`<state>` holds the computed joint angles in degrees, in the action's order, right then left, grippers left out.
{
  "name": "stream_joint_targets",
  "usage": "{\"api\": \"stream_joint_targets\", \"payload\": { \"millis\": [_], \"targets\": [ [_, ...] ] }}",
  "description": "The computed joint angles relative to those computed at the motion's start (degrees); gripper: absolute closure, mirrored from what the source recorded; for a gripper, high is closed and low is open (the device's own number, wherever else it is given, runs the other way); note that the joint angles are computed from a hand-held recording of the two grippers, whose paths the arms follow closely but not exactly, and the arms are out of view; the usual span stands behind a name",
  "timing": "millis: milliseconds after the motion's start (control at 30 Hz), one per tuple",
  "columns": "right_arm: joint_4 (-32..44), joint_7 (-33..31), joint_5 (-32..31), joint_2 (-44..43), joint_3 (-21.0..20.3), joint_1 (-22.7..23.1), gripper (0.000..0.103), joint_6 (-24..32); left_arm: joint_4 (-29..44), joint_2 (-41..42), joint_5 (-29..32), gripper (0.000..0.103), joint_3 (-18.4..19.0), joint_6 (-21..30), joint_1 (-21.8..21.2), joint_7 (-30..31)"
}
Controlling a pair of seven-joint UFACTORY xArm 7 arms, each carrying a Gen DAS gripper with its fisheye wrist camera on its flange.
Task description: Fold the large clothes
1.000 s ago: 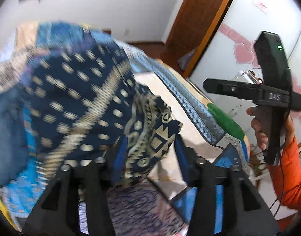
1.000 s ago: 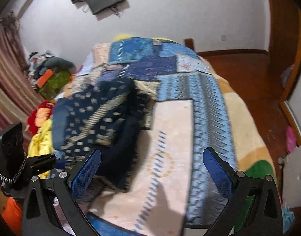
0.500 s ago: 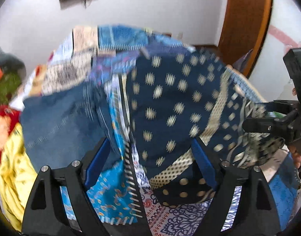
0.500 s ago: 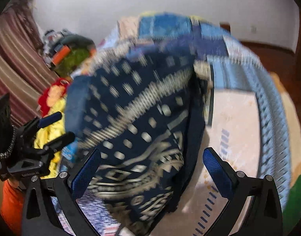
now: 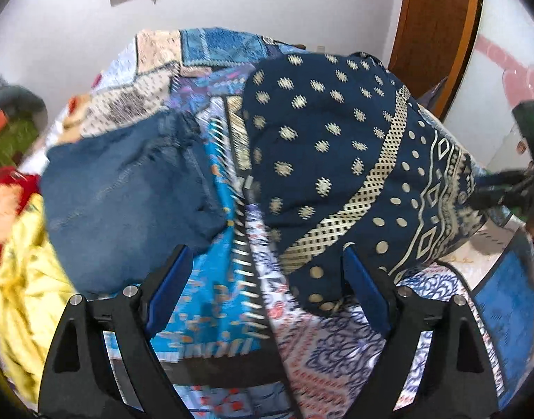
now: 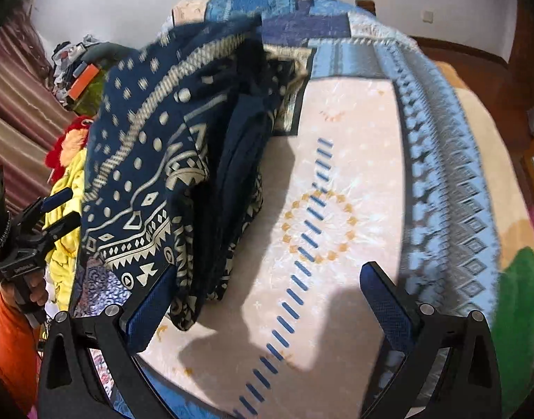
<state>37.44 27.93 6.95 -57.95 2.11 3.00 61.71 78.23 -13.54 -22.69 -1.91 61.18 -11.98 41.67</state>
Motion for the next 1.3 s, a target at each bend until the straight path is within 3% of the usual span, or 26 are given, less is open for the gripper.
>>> {"api": "stream_joint_targets", "payload": {
  "millis": [100,300,500,600,733,833,967,1033,1167,1300],
  "targets": [
    [1.95,-0.29,-1.25,0.10,0.13,-0.68,0.000,-0.84,3.27,1.33,-0.91,0.015,0.44,1.08,0.22,-0.65],
    [4.98,-1.66,0.65,5.37,-1.68,0.17,0.000,-8.50,13.20,8.31,-2.98,0.014,-0.79,2.85,0.46,-3.82],
    [6.81,-6.33,5.23,15.36,-5.31,3.09,0.000,-14.49,26.04,20.28,-7.03,0.013,-3.38,11.68,1.13,-9.53],
    [7.10,-10.27,10.13,20.05,-8.67,4.99,0.000,-16.45,31.70,26.45,-7.47,0.013,-5.07,15.28,1.33,-14.40],
    [7.17,-20.55,20.18,24.44,-14.42,8.45,0.000,-20.32,36.76,32.40,-10.24,0.008,-7.20,17.98,2.37,-17.02],
    [8.01,-26.30,26.14,27.01,-16.23,9.25,0.000,-22.19,39.22,35.38,-11.16,0.005,-8.47,18.56,2.58,-17.78],
    [9.57,-30.13,31.18,29.65,-15.60,8.38,0.000,-23.82,41.26,38.22,-13.95,0.006,-9.96,19.83,3.37,-19.57],
    [9.84,-30.43,32.30,30.15,-14.09,7.38,0.007,-24.61,40.59,38.19,-15.49,0.015,-10.52,19.45,3.70,-19.89],
    [9.71,-28.21,31.96,29.24,-10.95,5.73,0.035,-25.93,37.03,35.04,-15.60,0.037,-10.28,17.14,3.80,-17.82],
    [10.81,-24.16,27.76,26.90,-8.23,4.61,0.060,-25.31,33.45,30.19,-17.54,0.051,-9.70,17.08,4.97,-14.17]
  ]
}}
